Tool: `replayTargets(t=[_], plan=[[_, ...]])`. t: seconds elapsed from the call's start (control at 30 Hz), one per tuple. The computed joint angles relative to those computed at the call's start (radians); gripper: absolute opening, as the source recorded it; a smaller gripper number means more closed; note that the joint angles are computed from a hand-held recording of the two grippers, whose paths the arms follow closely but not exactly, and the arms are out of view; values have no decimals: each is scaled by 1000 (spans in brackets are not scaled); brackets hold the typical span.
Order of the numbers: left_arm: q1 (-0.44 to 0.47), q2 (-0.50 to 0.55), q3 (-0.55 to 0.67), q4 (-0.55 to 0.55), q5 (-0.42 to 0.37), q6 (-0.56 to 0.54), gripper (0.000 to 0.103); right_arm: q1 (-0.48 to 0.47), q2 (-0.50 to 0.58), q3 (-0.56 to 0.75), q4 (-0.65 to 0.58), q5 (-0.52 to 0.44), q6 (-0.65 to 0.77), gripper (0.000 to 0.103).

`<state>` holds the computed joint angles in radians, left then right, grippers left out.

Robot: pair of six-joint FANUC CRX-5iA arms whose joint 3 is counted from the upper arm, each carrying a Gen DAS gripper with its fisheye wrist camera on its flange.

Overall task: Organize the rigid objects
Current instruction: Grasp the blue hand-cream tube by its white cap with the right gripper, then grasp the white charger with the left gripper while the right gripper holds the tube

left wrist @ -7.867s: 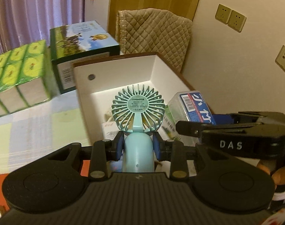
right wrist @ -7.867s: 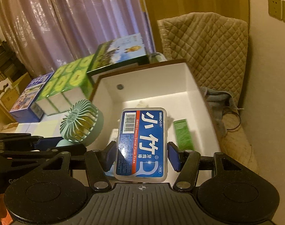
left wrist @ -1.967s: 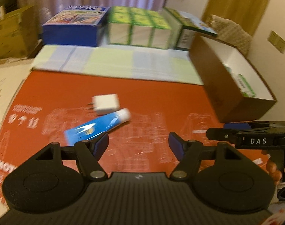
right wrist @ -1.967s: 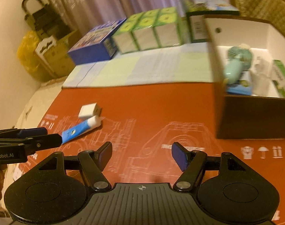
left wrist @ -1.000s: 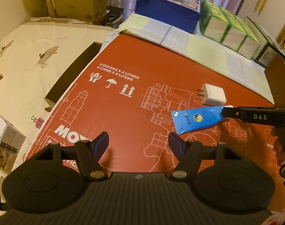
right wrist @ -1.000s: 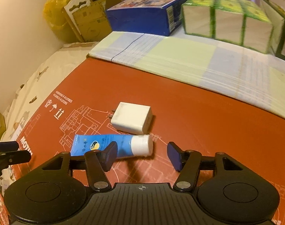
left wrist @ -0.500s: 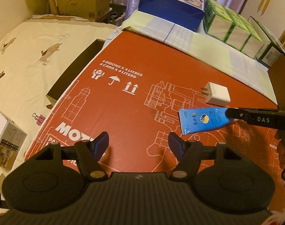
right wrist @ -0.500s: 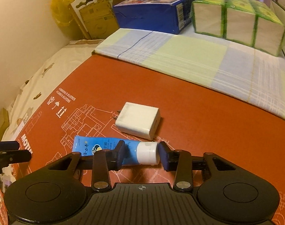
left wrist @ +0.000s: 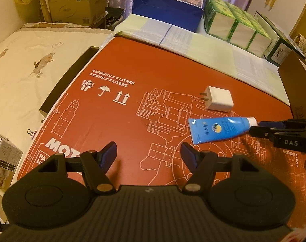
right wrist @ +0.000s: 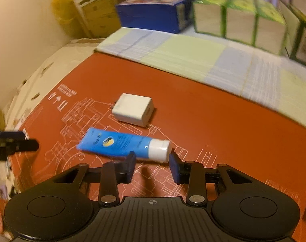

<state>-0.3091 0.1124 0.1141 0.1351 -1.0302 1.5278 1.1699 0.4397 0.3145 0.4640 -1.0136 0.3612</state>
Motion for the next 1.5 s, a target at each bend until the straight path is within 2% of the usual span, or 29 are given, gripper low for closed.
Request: replayTargets(t=[0.17,0.33,0.53,0.63,0.77,0.93,1.1,1.4,1.5], plan=[[9,-12,-5,-21,-3,28,66,-7,-9,-24,41,39,83,46],[17,-28,-19,-43,-16,62,66,-31,-4,-29,28,102,119,47],[24,-51,-36,-63,-24,93,66,-57,18,4,-74,135,210,47],[27,-57,-41,-67,-24,101,66,-61,10,19,-168,138,308,47],[25,-56,-41,-65,-27,100,66,-43,-2,5,-188,146,362,47],[14,-48,-39,-49,-20,79,66,-18,-4,-12,-166,143,342,46],[5,-40,-41,-26,-17,48,66,8,-23,-51,-136,135,315,29],[-23,-7,-29,14,-15,-25,66,62,-127,-203,-67,138,190,28],[-36,9,-20,35,-9,-61,66,82,-162,-258,-10,104,77,28]])
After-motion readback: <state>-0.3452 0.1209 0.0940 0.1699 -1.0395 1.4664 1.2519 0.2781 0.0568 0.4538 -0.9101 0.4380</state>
